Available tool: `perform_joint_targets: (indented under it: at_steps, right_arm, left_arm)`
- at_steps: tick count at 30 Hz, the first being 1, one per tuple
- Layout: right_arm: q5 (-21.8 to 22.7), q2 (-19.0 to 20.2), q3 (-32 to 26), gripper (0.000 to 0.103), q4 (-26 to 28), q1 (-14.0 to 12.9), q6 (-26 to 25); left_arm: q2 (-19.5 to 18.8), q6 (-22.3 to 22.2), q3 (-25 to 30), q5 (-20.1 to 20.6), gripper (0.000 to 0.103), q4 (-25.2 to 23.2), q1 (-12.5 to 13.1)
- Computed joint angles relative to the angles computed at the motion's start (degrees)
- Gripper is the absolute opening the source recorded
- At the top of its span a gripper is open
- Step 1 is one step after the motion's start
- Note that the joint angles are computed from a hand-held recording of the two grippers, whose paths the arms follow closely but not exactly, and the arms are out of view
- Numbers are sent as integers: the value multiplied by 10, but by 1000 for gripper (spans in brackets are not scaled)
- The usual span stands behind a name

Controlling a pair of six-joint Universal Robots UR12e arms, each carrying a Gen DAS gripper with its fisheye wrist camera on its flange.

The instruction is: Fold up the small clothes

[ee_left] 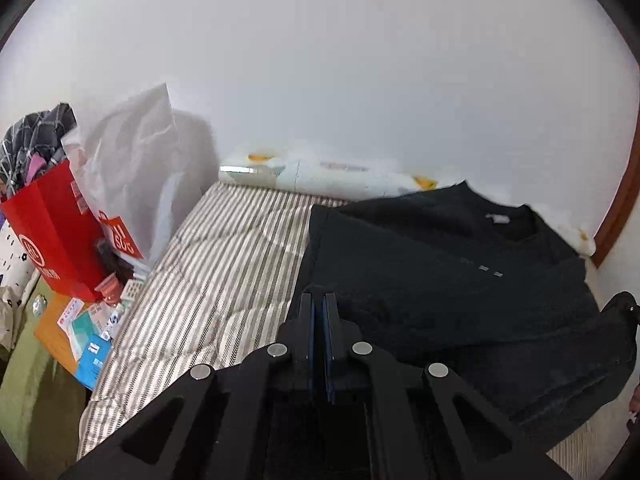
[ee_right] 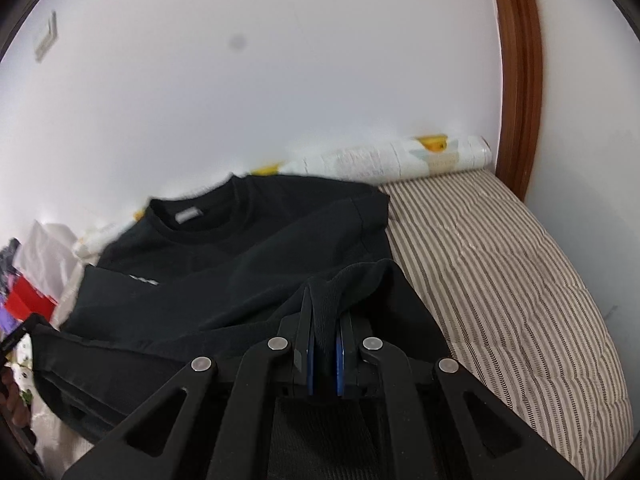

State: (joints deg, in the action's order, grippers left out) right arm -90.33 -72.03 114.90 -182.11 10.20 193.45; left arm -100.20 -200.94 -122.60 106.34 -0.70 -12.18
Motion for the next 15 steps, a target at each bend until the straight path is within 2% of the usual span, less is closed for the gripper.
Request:
perform_joint_targets:
  at_steps: [5, 15]
  right_arm:
    - [-44, 9, -10, 8, 31, 13, -11]
    - [-80, 4, -13, 9, 48, 24, -26]
  left_arm:
    - [-5, -4, 4, -8, 5, -24, 4]
    - [-14, 3, 16, 7, 5, -48, -1]
